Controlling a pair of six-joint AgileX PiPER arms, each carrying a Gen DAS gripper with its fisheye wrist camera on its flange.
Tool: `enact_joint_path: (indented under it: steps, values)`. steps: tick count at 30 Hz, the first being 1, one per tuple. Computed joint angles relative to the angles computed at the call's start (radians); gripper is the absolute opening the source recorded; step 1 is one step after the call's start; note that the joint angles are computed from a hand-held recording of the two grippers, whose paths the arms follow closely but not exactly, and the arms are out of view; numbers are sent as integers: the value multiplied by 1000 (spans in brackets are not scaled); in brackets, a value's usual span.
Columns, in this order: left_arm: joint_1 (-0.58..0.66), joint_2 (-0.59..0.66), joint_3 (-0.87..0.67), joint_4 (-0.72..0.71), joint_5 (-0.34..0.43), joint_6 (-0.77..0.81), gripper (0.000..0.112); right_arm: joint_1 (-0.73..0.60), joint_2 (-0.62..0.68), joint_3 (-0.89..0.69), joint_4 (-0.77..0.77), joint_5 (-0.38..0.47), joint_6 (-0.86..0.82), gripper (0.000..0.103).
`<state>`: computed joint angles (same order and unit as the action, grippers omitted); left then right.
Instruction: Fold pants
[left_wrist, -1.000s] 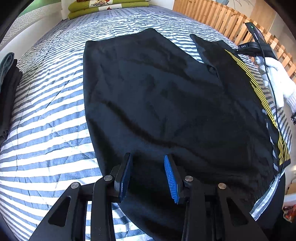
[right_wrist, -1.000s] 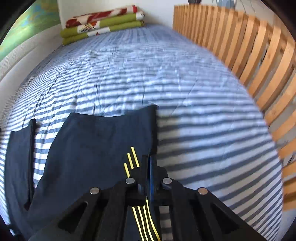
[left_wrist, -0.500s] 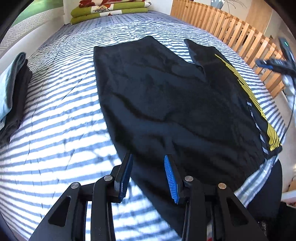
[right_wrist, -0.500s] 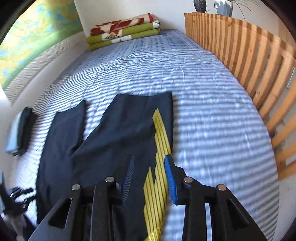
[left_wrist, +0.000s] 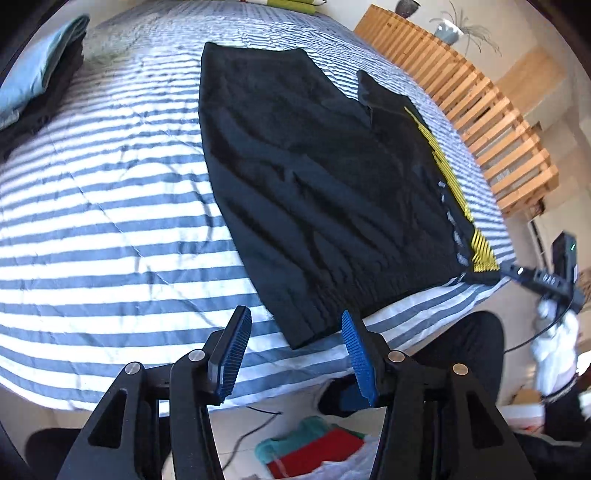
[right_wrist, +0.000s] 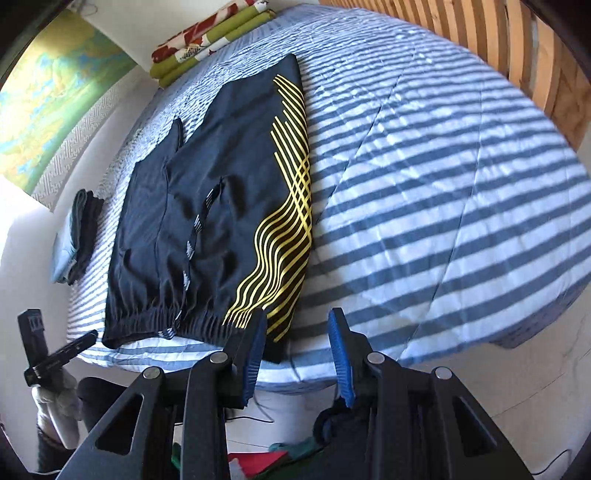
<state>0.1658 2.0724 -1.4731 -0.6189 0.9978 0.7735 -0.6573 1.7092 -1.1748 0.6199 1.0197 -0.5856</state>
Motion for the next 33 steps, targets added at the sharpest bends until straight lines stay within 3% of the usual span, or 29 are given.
enact_joint_path:
  steps: [4,6,8,14,16,18,24,27,31,33]
  values:
    - [-17,50,-37,-15,16,-52,55,-18,18,13,53,29,-18,37]
    - [-36,77,-54,-11,20,-69,53,3,19,29,24,-1,-5,42]
    - [-60,79,-47,24,-11,-86,28,29,18,44,5,-35,8,42]
    - [-56,99,-62,16,-5,-99,10,36,78,25,54,-10,-20,42]
    - [-53,91,-59,15,-5,-94,9,43,84,13,51,1,-17,22]
    - [-52,71,-54,6,0,-87,9,41,78,-1,53,28,-9,13]
    - [-35,-47,3,-11,8,-33,9,43,-26,-2,35,61,-26,10]
    - [-59,-38,22,59,-32,-41,9,100,-8,14,-48,3,27,10]
    - [-109,-45,52,160,-95,-74,28,96,34,28,-49,-23,46,10]
    - [-116,-90,108,176,-158,-64,28,82,26,42,-27,-18,13,13]
